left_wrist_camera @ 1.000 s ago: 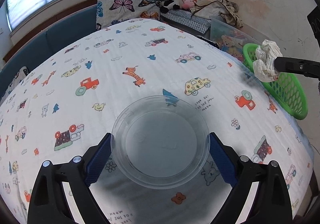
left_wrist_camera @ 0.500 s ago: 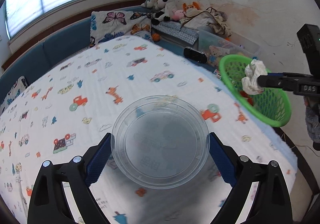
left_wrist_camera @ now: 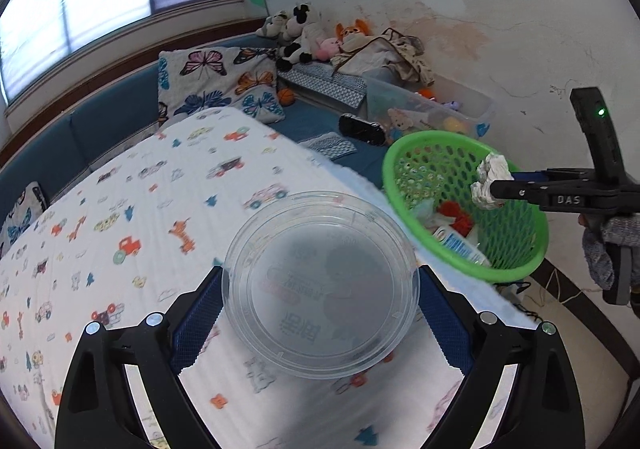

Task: Collect trash
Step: 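Carry the tissue into the green basket and open the right tool, then lower the clear round tray into the green basket and open the left tool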

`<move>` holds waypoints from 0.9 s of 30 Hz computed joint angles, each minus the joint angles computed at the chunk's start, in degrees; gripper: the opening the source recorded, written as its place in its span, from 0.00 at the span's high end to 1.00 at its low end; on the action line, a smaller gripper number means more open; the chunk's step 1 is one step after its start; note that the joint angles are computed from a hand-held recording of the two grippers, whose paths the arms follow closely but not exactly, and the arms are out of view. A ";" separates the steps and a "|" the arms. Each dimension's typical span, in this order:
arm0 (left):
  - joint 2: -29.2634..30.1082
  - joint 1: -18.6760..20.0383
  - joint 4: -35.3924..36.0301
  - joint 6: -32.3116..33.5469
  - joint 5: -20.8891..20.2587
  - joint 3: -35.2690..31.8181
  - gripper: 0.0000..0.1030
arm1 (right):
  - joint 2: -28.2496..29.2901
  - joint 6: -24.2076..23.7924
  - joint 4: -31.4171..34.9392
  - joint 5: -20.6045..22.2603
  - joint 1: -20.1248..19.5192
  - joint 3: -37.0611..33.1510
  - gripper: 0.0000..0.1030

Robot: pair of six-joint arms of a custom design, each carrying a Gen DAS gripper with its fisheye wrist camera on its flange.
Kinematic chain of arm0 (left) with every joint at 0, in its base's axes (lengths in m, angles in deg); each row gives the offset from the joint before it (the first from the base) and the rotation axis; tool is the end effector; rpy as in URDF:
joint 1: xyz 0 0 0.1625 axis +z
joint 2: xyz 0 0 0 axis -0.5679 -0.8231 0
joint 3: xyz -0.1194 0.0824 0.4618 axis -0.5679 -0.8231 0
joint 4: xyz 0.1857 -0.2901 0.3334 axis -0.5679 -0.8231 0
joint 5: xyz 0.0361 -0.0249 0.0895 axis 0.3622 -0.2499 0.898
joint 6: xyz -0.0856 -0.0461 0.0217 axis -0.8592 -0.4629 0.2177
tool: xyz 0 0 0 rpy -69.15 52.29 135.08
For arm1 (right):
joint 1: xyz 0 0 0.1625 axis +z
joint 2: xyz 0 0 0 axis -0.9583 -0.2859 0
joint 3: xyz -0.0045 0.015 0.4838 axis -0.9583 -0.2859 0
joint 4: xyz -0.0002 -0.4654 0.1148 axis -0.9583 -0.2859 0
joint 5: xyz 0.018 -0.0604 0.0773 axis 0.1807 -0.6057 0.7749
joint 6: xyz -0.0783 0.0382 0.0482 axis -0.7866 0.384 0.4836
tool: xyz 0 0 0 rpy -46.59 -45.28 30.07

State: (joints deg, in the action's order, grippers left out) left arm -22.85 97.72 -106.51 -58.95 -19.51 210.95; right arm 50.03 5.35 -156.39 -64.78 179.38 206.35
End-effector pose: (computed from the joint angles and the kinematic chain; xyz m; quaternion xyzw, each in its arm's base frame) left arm 0.0202 -0.3989 0.2639 0.2480 0.8662 -0.3023 0.3113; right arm 0.2274 -0.4607 -0.0294 0.2504 -0.9131 0.2367 0.2179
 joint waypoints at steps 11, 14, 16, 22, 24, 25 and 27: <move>5.52 -3.35 -2.39 -0.24 -0.15 -1.33 0.13 | -1.84 -0.21 -2.68 -2.06 -2.89 1.46 0.49; 6.67 -3.93 -2.64 -0.44 -0.56 -1.89 0.13 | -2.38 -0.27 -3.04 -2.04 -3.45 1.77 0.48; 7.83 -4.19 -3.21 -0.17 -0.82 -2.39 0.13 | -2.62 -0.23 -3.69 -2.21 -3.66 1.94 0.47; 11.30 -5.45 -4.16 -0.16 -1.51 -3.92 0.13 | -3.80 0.60 -5.12 -2.13 -3.97 2.76 0.42; 12.41 -5.84 -4.46 -0.23 -1.69 -4.38 0.13 | -4.33 0.51 -5.31 -2.08 -3.91 3.17 0.41; 12.92 -6.03 -4.53 -0.27 -1.84 -4.59 0.13 | -4.60 0.39 -5.63 -2.13 -3.80 3.46 0.41; 13.92 -6.32 -4.77 -0.32 -2.20 -4.86 0.13 | -5.12 0.34 -6.22 -2.12 -3.60 4.02 0.39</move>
State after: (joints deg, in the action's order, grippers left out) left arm -8.93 91.40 -111.28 -59.27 -21.71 206.09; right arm 44.91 5.69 -162.62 -66.91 175.79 210.36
